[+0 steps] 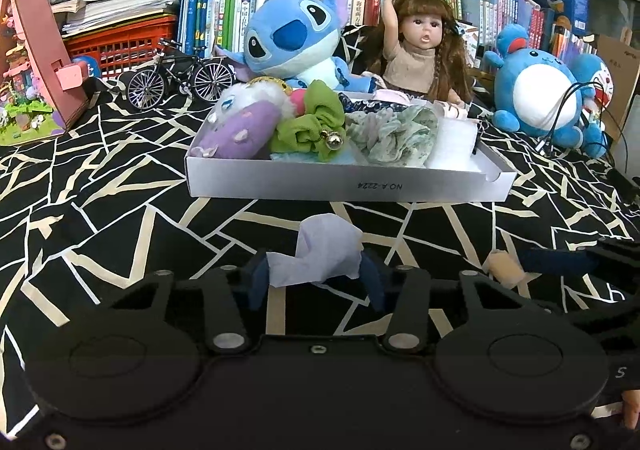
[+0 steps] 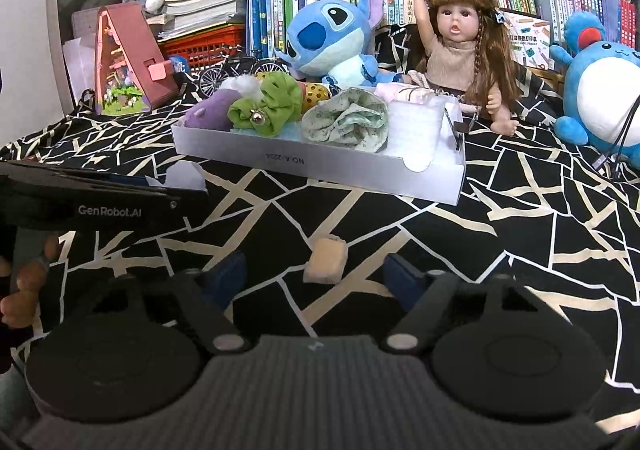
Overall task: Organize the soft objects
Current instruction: 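Grasp the white cloth with the left gripper while the right gripper grasps the small beige item, then carry the white cloth and beige item with both grippers over the white box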
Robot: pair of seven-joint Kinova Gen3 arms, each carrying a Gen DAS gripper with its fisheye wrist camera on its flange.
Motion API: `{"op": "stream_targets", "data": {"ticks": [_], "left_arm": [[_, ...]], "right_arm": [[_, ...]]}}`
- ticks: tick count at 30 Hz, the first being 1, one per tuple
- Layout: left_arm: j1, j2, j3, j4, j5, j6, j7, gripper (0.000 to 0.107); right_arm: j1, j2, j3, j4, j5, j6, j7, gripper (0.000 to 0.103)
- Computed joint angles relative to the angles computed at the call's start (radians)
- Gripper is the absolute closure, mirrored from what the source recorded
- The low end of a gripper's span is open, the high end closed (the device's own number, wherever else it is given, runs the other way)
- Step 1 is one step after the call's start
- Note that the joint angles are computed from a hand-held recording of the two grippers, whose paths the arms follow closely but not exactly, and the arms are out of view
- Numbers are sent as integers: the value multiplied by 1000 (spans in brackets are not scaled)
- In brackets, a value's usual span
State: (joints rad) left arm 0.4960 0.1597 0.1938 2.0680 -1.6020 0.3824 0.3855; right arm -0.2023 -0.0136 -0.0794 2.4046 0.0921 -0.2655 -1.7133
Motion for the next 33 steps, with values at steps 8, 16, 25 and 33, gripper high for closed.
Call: {"op": "stream_targets", "data": {"ticks": [8,16,25,33], "left_arm": [[-3,-12,13,8,-38,6,26,69],[-8,-21,18,8,-19,-4,5,75],[-5,-28,21,12,-21,5,5,76],[-3,-33,19,13,-3,2,-7,76]], "right_arm": [[-4,-9,-2,6,-1,-7,-13,60],[-10,-14,-5,9,-29,-18,4,68],[-11,-18,-11,13,-74,-37,32,72],[-12,-17,-16,21,-115,-53,64,75]]}}
